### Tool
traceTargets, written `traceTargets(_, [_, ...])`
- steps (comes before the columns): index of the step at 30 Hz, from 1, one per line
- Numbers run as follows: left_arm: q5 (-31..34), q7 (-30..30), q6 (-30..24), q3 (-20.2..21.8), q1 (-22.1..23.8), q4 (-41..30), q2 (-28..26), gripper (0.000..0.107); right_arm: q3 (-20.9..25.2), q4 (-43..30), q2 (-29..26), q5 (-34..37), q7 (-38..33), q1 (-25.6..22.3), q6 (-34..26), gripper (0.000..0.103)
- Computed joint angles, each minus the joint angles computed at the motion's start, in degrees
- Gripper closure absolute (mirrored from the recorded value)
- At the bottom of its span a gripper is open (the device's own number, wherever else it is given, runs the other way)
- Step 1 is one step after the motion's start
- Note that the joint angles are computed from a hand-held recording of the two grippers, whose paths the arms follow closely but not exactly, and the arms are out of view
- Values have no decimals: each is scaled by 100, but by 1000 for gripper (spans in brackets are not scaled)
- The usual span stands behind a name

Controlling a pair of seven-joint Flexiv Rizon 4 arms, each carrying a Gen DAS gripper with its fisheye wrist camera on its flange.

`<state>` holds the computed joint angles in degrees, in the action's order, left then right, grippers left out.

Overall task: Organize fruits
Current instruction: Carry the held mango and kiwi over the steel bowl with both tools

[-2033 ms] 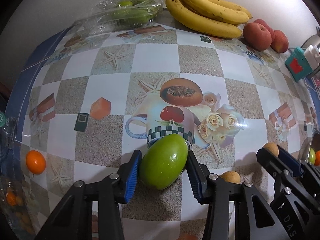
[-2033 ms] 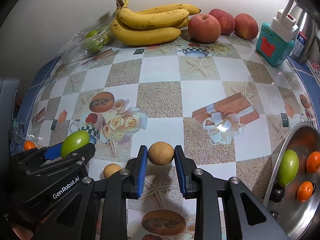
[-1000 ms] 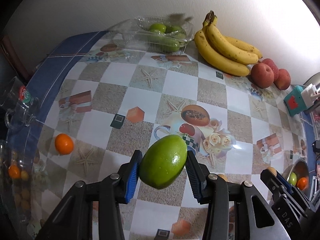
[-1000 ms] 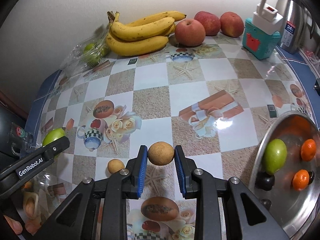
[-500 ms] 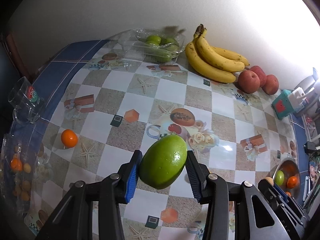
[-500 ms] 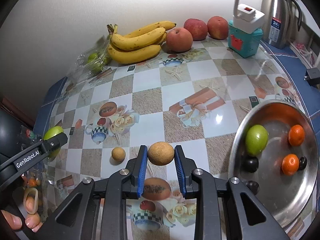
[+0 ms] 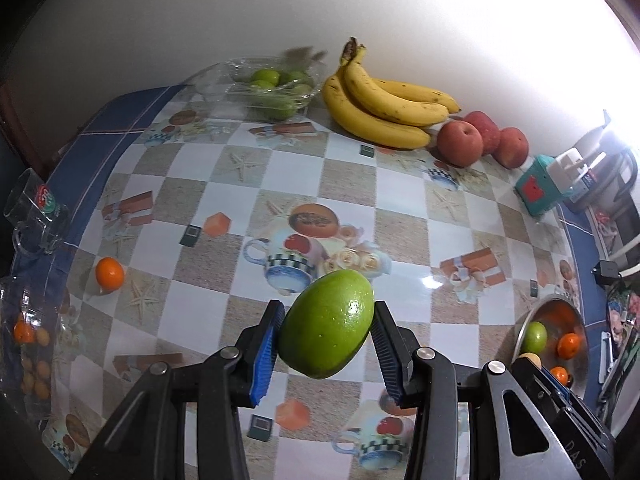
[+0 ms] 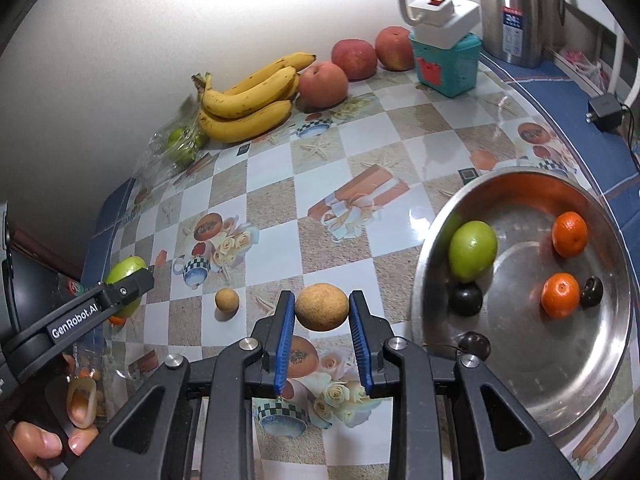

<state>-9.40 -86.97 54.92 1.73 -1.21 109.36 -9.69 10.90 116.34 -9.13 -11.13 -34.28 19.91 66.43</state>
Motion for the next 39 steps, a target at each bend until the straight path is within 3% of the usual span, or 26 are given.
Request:
traceTargets(16, [113,60,-112,-250,-412,-56,19,60,-61,304,324,635,-23,-384,156,74])
traceTargets(28, [287,33,-204,-320,-654,-107,-3,60,-241,755,652,316,630,-690,364,74])
traceTargets(39, [-8,588,-189,-574,-965,-4,-61,60,-325,1028,837,207,944,-973,416,74])
